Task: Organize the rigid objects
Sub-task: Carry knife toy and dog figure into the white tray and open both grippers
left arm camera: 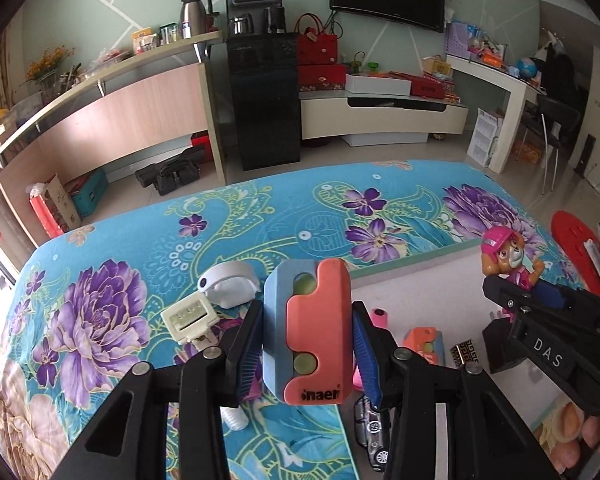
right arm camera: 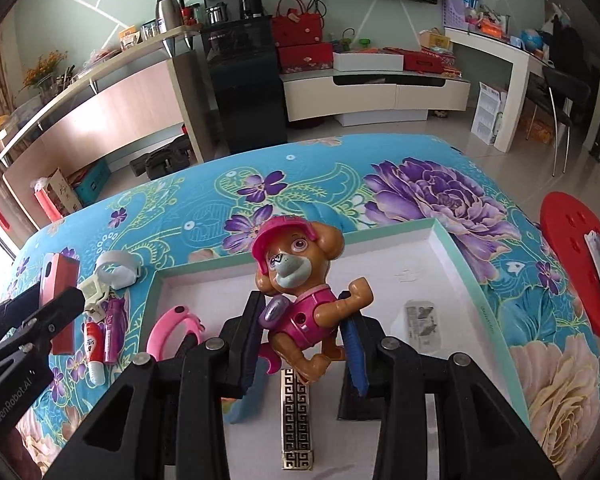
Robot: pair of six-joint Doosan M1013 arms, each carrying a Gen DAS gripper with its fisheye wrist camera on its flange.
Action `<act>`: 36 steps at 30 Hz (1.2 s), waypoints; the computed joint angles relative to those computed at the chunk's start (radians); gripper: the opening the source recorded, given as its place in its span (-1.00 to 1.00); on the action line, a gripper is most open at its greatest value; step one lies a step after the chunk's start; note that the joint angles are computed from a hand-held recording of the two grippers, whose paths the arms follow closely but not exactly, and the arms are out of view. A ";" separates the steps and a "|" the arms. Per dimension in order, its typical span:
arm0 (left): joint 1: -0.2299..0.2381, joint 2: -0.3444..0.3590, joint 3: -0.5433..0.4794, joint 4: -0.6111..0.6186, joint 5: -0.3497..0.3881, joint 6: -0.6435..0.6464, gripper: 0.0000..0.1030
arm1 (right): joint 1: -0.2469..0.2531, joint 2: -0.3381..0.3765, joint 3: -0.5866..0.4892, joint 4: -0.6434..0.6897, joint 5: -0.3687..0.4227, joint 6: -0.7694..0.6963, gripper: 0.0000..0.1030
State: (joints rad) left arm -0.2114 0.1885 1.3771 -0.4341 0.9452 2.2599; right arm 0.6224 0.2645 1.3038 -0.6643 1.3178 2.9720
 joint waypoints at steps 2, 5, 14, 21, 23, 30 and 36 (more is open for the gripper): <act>-0.017 -0.006 0.010 0.012 0.005 0.020 -0.12 | -0.004 -0.008 0.011 0.003 -0.001 0.012 -0.25; -0.039 -0.013 0.025 0.019 0.010 0.043 -0.12 | -0.005 -0.021 0.027 -0.001 -0.001 0.028 -0.25; -0.092 -0.020 0.058 0.058 0.006 0.072 -0.12 | -0.016 -0.059 0.080 0.007 -0.025 0.089 -0.25; -0.117 -0.013 0.071 0.083 -0.008 0.076 -0.12 | -0.019 -0.072 0.104 0.002 -0.084 0.107 -0.25; -0.119 -0.008 0.069 0.088 -0.010 0.066 -0.12 | -0.021 -0.076 0.110 0.006 -0.089 0.116 -0.25; -0.129 0.001 0.066 0.082 -0.044 0.053 -0.12 | -0.028 -0.079 0.119 0.016 -0.122 0.118 -0.25; -0.140 0.004 0.073 0.071 -0.071 0.058 -0.12 | -0.034 -0.079 0.123 0.021 -0.147 0.120 -0.25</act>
